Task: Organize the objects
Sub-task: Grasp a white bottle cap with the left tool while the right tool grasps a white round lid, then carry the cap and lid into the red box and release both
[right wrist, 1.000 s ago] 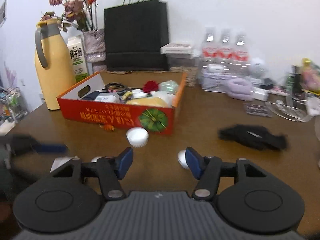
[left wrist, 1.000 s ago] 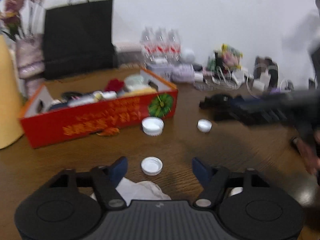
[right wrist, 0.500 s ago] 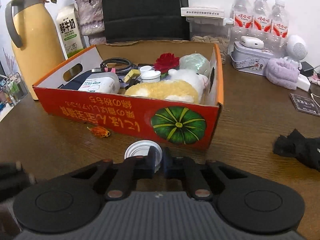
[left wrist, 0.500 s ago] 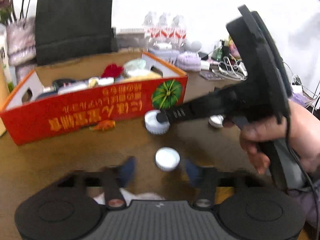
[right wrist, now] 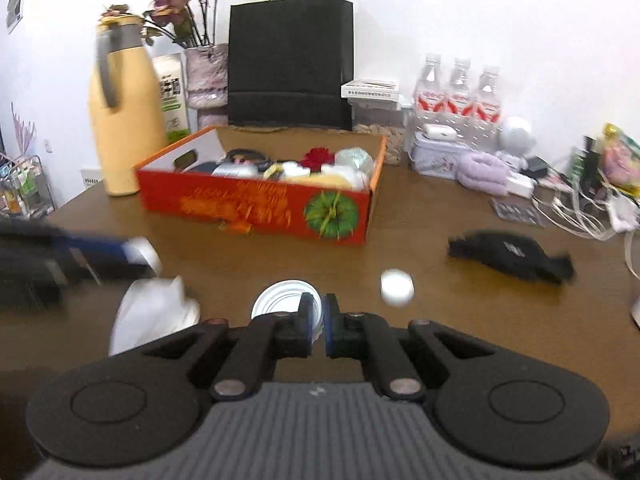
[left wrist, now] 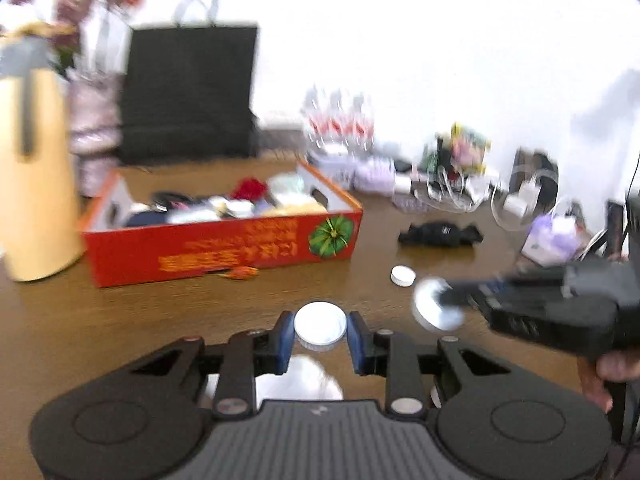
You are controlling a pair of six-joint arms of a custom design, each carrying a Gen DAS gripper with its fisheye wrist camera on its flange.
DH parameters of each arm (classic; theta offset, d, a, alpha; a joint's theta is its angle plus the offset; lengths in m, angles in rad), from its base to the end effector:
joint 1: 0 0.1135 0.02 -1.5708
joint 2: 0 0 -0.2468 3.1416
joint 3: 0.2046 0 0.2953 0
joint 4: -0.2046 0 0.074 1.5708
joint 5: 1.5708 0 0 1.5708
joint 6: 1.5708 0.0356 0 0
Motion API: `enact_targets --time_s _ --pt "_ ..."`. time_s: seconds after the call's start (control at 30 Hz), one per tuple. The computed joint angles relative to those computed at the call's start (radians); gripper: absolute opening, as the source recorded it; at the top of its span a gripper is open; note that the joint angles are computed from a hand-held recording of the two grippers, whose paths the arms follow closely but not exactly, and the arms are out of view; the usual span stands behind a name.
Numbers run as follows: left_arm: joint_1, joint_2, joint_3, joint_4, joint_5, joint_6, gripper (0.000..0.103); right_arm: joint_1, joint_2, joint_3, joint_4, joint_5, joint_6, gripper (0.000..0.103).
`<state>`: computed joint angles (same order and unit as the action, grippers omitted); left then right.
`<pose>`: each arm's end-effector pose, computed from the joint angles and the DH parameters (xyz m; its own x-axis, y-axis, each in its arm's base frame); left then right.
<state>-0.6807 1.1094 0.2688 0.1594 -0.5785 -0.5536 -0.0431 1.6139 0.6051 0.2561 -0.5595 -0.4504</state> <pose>0.1897 -0.1286 0.0937 -0.5198 -0.1455 -0.8418 -0.0898 0.9892 -0.1155 0.3120 0.0055 0.0762 -0.4623 -0.3493 -0.8150 -0.6128 0.7901 0.0089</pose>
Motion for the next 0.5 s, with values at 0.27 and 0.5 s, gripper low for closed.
enact_targets --time_s 0.27,0.5 --pt "-0.571 -0.339 0.015 -1.116 -0.431 -1.010 0.027 -0.288 -0.452 -0.290 -0.357 -0.265 -0.104 0.006" --pt "-0.609 -0.464 0.014 -1.336 -0.501 -1.144 0.027 -0.226 -0.653 -0.348 -0.382 -0.254 -0.059 0.006"
